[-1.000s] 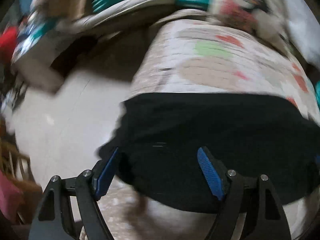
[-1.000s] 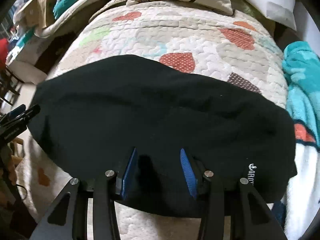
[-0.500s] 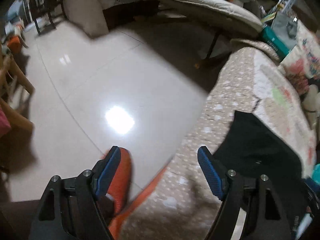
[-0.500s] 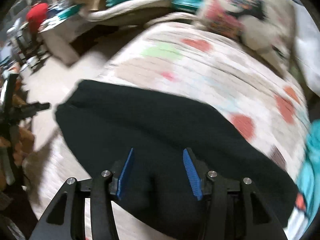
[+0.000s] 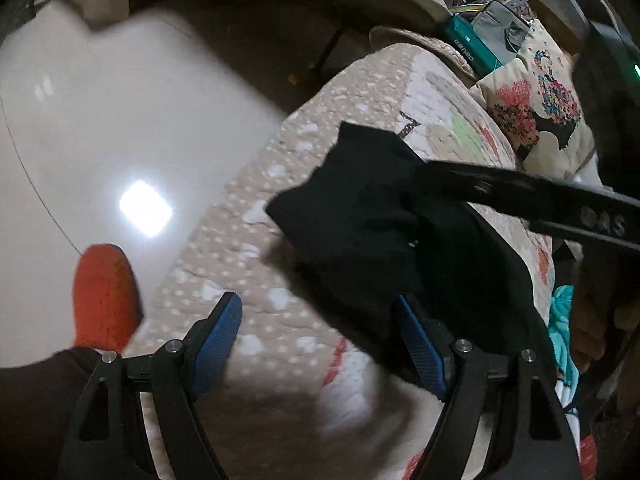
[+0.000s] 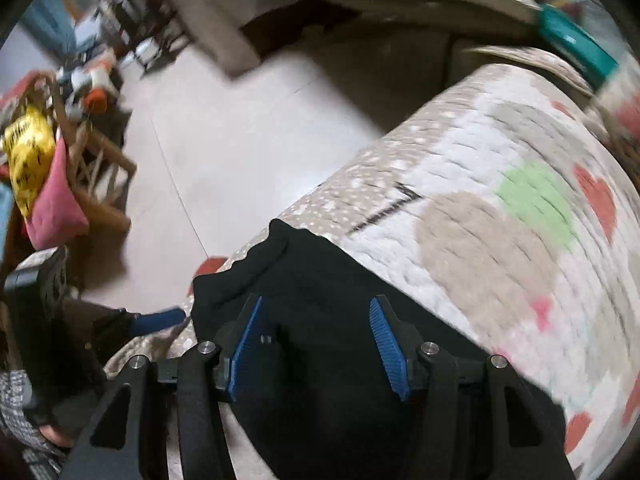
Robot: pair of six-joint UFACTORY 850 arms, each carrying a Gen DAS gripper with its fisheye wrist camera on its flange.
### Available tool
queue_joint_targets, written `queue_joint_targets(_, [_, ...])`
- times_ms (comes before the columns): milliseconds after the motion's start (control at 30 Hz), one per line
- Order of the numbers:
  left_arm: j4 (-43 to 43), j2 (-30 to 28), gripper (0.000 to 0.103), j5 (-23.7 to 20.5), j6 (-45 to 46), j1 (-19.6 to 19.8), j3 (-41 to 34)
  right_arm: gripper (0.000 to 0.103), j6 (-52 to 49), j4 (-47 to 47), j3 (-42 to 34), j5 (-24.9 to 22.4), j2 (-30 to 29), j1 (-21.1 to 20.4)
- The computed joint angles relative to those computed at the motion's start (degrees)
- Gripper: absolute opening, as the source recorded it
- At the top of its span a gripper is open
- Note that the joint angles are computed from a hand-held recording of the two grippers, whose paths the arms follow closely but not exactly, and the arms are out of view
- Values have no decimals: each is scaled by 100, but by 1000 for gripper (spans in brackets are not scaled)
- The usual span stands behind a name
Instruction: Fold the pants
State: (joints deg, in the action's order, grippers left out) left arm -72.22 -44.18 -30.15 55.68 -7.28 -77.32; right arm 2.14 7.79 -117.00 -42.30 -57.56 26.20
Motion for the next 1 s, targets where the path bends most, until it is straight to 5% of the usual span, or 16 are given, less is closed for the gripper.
queue_joint_targets(233, [-268, -40, 83, 241, -74, -114, -61, 59, -137, -355, -1994, -1129, -1303, 97])
queue_joint_targets(300, [-1, -61, 68, 242, -260, -127, -139, 58, -228, -345, -2441, -1348, -1587, 134])
queue_joint_targets(433, [126, 15, 31, 59, -60, -142, -168, 26, -357, -407, -2666, -1460, -1716, 207])
queue_joint_targets(500, [68, 66, 18, -34, 64, -149, -147, 23, -312, -274, -2366, -1263, -1530, 173])
queue_joint_targets(1000, [-505, 659, 17, -673, 686, -439, 200, 21, 175, 58, 1626, 1392, 1130, -42])
